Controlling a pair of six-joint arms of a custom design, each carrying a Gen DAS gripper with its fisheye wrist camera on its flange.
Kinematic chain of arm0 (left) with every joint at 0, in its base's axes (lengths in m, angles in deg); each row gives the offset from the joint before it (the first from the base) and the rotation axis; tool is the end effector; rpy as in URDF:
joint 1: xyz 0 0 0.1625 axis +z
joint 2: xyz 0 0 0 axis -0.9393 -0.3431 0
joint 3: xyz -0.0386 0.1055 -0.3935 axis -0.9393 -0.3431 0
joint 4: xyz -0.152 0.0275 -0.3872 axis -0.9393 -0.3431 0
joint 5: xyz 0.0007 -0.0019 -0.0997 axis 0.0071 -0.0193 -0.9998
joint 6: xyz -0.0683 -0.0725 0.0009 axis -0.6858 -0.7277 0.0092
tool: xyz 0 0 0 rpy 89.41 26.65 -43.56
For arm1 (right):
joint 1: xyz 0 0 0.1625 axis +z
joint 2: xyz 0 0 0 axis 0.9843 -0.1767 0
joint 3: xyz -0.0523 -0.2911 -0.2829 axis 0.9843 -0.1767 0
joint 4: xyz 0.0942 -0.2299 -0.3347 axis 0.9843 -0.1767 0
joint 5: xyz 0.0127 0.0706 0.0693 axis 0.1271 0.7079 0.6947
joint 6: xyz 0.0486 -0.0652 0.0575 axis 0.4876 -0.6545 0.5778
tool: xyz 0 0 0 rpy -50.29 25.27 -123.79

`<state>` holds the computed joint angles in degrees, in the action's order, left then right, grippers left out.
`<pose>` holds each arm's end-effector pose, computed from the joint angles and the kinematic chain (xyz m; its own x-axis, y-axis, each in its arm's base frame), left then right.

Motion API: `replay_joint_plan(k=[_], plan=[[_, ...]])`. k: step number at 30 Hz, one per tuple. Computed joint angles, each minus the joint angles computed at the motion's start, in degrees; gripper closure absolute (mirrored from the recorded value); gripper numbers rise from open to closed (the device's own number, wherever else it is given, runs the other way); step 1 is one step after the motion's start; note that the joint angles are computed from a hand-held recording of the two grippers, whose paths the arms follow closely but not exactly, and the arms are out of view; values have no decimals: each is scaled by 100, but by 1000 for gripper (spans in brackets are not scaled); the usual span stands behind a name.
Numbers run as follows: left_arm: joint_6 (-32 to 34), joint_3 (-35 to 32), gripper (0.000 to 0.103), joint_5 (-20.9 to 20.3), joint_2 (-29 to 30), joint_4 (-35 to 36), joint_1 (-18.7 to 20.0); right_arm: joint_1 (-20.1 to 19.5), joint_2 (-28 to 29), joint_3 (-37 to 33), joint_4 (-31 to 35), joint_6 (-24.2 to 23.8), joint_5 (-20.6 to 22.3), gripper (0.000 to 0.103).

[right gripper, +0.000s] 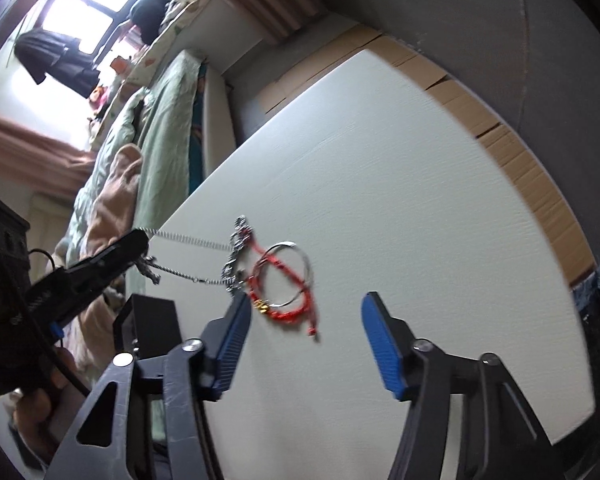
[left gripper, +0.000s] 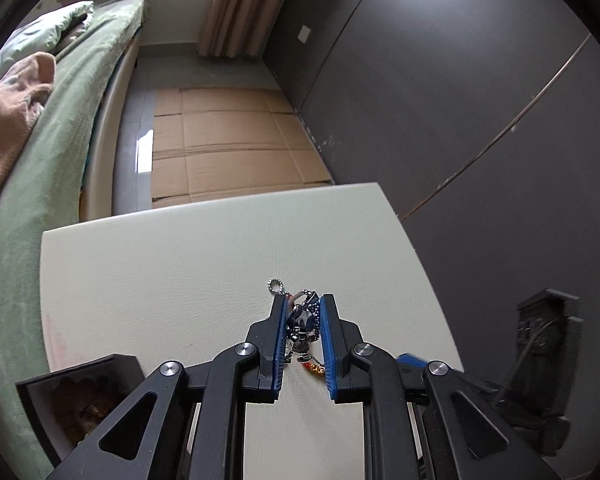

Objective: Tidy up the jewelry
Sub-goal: 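Grasp the silver chain pendant with the left gripper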

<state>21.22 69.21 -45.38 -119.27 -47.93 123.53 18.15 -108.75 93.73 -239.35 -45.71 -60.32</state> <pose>-0.3104 -0.6975 0.1819 -0.8488 0.4414 -0.2911 0.4966 0.8545 -0.1524 0.1747 -0.5755 0.2363 -0.9274 0.3281 0.1798 0.1667 0.7925 -0.5866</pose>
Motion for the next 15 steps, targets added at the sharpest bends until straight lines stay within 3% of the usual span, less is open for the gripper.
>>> replay_joint_plan(k=[10, 15], plan=[[6, 53, 86, -350, -242, -193, 57, 74, 449, -373, 169, 153, -129, 76], [-22, 41, 86, -477, -334, -244, 115, 138, 603, -494, 132, 11, -89, 79]])
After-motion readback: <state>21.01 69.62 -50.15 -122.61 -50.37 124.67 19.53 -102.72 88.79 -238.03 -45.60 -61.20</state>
